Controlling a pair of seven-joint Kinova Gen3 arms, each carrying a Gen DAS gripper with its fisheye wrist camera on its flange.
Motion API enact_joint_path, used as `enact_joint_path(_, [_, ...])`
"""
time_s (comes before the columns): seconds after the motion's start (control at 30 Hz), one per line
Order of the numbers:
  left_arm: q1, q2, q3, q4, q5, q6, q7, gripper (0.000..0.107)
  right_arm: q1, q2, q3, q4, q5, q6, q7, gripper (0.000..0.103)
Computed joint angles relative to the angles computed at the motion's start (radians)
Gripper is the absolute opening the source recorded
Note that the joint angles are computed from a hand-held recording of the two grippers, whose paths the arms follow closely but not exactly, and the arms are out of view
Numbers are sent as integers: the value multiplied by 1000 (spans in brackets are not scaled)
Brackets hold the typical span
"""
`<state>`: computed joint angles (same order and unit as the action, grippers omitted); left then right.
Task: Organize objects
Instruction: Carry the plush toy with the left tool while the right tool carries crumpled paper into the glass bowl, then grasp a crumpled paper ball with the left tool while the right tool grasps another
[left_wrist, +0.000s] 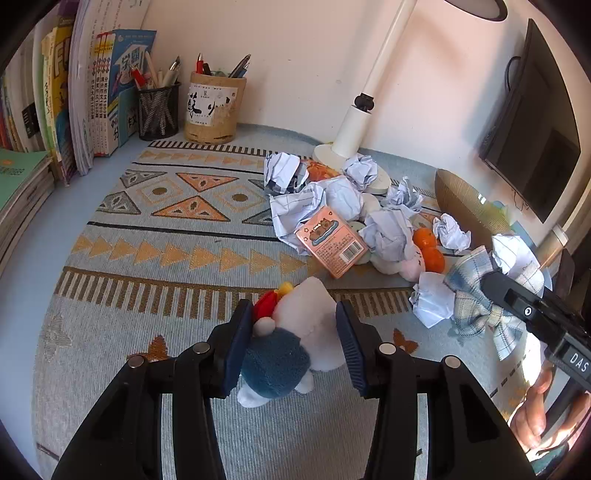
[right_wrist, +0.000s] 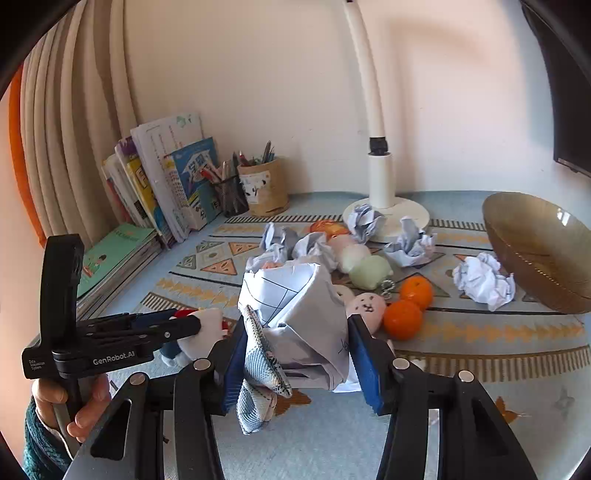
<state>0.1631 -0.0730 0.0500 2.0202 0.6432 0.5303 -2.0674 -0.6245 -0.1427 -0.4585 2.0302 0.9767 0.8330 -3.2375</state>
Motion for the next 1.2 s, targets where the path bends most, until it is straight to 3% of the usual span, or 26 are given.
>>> enact_joint_path(0.1, [129,-44,-50,-36,-106,-20,122,43,39,-110,7,22,-37,81,-15,50])
enact_joint_path(0.23, [193,-8,51,-210,-269,19,284,43,146,-220,63,3,-102,175,34,51])
enact_joint_path(0.33, [285,95,105,-349,-391,-26,406,43,221,-244,141,-22,-140,191,87,51])
enact_joint_path(0.43, [292,231,219,-488,-513,-64,527,43,268,-223,265,-47,-187,131,192,51])
enact_joint_path(0.57, [342,411,274,-674,-634,-60,638,43,326,-183,322,-56,-209,77,275,52])
enact_joint_path(0.63, [378,484,271,-766,-679,-14,674,48,355,-177,332,-40,-210,42,296,62])
enact_joint_path(0.7, [407,532,253,-835,-697,36,692,73,401,-170,288,-30,-168,40,258,85])
enact_joint_path(0.77, [414,533,234,-830,-710,30,723,80,453,-156,223,-24,-100,59,206,91])
enact_joint_path(0.87, [340,494,271,-754,-644,-16,659,80,480,-99,167,-44,0,85,176,98])
enact_joint_path(1.0, [254,383,261,-598,-490,-83,516,84,334,48,286,-87,135,135,150,98])
enact_joint_path(1.1, [231,266,200,-459,-420,-126,449,89,295,175,317,-147,160,257,189,98])
enact_joint_path(1.2, [270,164,98,-328,-464,-170,485,90,389,212,234,-178,131,299,218,98])
